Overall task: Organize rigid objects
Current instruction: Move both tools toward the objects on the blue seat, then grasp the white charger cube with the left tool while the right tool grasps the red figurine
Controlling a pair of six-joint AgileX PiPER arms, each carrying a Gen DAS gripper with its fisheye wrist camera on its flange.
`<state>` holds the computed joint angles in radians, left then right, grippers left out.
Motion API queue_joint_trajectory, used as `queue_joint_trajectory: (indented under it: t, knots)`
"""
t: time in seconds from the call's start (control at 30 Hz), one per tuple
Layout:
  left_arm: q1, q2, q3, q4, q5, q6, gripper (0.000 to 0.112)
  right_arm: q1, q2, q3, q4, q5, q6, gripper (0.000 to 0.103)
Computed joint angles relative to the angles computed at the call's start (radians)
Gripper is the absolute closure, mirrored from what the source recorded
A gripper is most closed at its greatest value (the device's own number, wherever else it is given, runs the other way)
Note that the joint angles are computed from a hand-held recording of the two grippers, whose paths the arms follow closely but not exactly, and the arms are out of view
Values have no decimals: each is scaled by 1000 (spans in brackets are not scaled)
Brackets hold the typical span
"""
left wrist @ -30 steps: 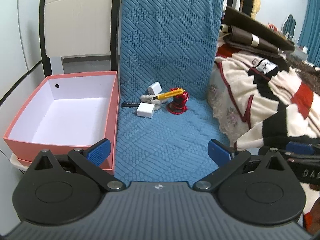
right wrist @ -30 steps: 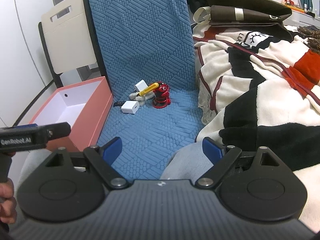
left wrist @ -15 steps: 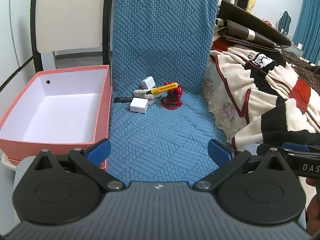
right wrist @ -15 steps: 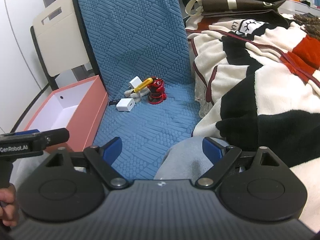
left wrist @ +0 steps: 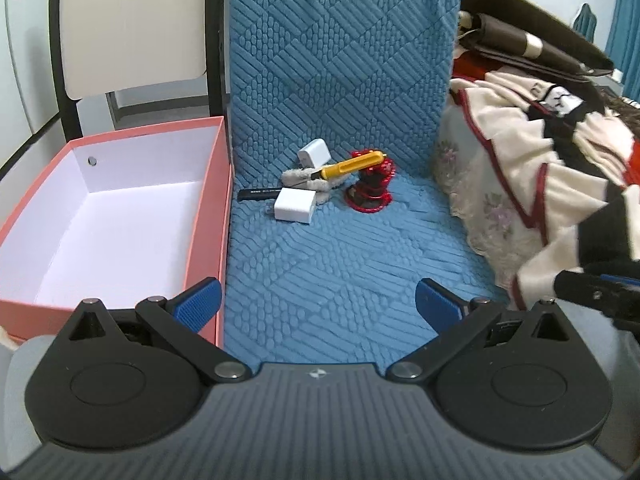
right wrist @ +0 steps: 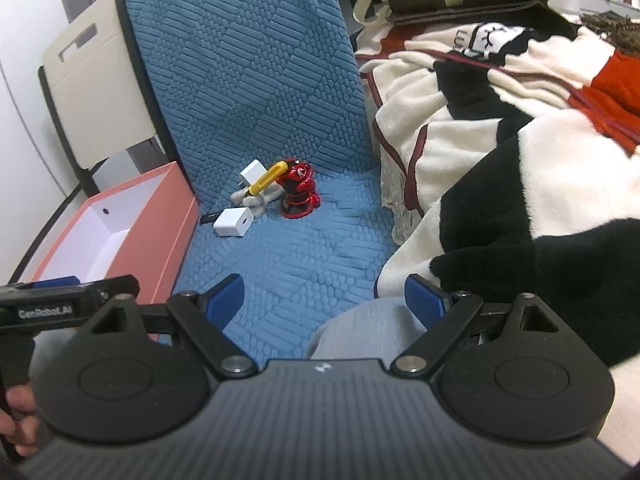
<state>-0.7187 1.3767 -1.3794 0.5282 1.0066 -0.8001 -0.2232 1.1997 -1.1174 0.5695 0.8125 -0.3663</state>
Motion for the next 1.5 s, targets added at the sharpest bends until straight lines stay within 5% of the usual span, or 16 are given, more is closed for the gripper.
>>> queue_joint_trajectory:
  t: [0.4, 0.63, 0.87, 1.03, 1.27, 1.5]
  knots:
    - [131, 206, -43, -14, -225, 53, 9, 102, 195, -98, -20, -154, 68, 15]
    - [182, 349, -131, -11, -260, 99, 9, 170, 326, -216, -132, -164, 192, 15]
    - [234, 466, -233, -46, -297, 182, 9, 194, 439, -281, -46, -215, 142, 15]
    - [294, 540, -379, -185, -263, 328, 9, 191, 549, -417, -37, -154, 142, 15]
    - [364, 737, -705, -364, -79, 566, 9, 198, 778, -717, -108, -18, 159, 15]
    - [372, 933, -1013, -347, 75, 658, 9, 213, 1047, -1113, -179, 190, 227, 15]
